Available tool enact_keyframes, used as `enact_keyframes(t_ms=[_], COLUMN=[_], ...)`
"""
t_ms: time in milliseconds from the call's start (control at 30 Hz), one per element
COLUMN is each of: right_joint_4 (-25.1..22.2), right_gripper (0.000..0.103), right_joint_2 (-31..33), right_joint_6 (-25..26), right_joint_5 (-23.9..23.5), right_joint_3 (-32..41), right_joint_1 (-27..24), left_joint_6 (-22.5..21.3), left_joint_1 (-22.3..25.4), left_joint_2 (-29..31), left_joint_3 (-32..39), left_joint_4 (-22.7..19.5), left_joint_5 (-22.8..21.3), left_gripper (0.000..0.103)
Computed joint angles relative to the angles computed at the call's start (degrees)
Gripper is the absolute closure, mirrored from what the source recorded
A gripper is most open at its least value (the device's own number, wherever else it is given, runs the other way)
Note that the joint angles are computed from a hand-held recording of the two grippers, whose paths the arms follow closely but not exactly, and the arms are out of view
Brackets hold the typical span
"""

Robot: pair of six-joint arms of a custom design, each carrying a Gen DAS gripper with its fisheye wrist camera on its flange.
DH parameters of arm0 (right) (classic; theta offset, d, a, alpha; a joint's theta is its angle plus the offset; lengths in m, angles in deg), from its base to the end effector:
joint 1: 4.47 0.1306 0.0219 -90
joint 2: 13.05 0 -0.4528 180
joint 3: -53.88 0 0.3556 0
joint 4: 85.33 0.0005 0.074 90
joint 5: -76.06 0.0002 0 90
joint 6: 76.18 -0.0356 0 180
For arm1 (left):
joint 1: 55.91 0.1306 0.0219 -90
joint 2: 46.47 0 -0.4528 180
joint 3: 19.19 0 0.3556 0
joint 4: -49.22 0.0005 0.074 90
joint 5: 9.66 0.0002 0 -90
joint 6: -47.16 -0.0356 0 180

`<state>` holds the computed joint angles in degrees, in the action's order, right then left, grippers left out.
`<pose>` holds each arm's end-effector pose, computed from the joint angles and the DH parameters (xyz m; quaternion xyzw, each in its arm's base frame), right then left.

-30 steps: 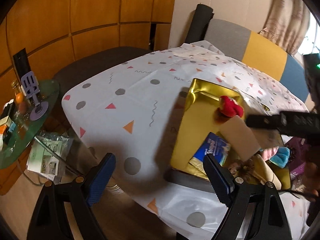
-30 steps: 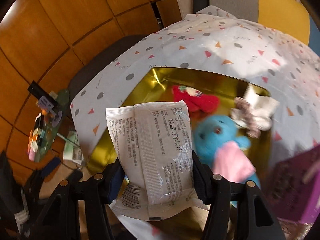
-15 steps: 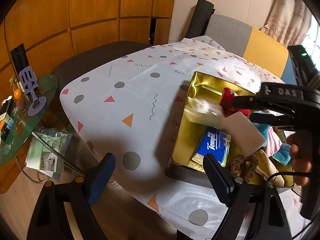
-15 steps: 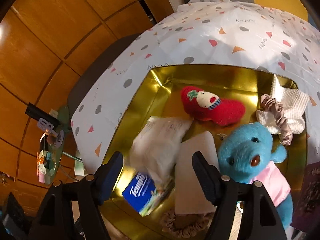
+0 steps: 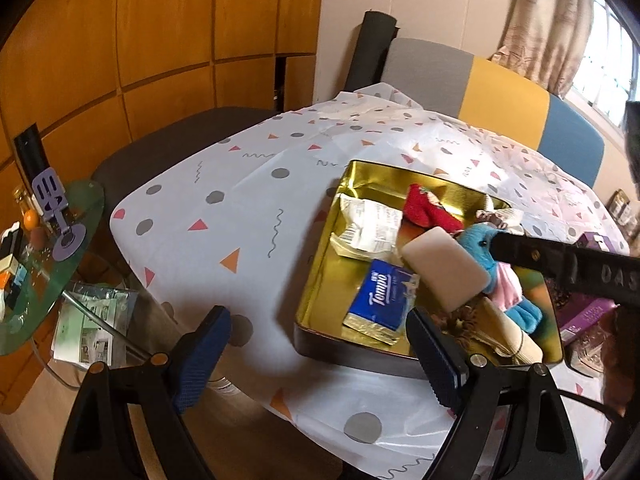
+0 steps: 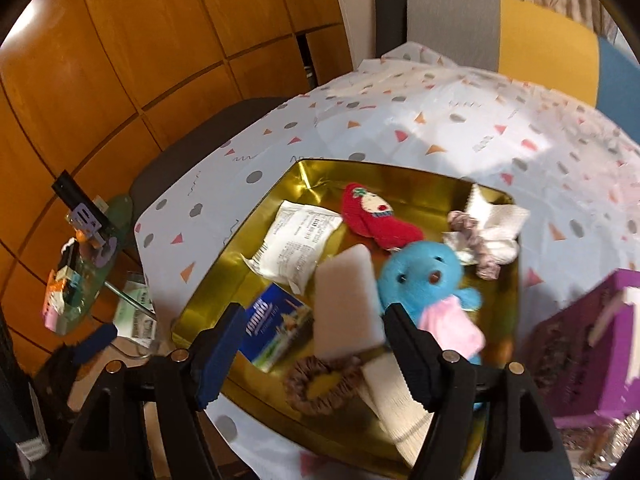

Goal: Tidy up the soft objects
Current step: 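Move both tools back toward the pink towel roll and white glove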

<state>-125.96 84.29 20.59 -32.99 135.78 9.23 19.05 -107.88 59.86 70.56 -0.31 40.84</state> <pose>0.4661 0.1251 0.3956 -0.2151 0.9197 0.1754 0.2777 0.3445 -0.4046 0.3708 -0.1493 0.9113 0.0172 0.3833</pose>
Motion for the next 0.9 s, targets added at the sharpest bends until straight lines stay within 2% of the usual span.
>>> enact_keyframes(t_ms=[167, 500, 900], right_joint_4=[3.46, 5.61, 5.81], right_gripper=[0.03, 0.03, 0.03], right_joint_2=[-4.49, -10.18, -13.08], right_joint_6=[3.05, 3.33, 5.04], right_joint_5=[2.62, -0.35, -3.35], right_joint_3=[-4.2, -7.3, -7.73], right_joint_1=[-1.01, -6.69, -20.16], left_joint_6=[-1.22, -5.1, -10.11], left_joint_1=[-0.88, -2.57, -4.36], left_joint_2=[0.63, 2.46, 5.31], left_joint_3=[1.46, 5.08, 9.96], left_joint_4=[-0.59, -0.94, -1.07], left_joint_5=[-0.27, -0.2, 0.49], left_gripper=[0.014, 0.013, 0.013])
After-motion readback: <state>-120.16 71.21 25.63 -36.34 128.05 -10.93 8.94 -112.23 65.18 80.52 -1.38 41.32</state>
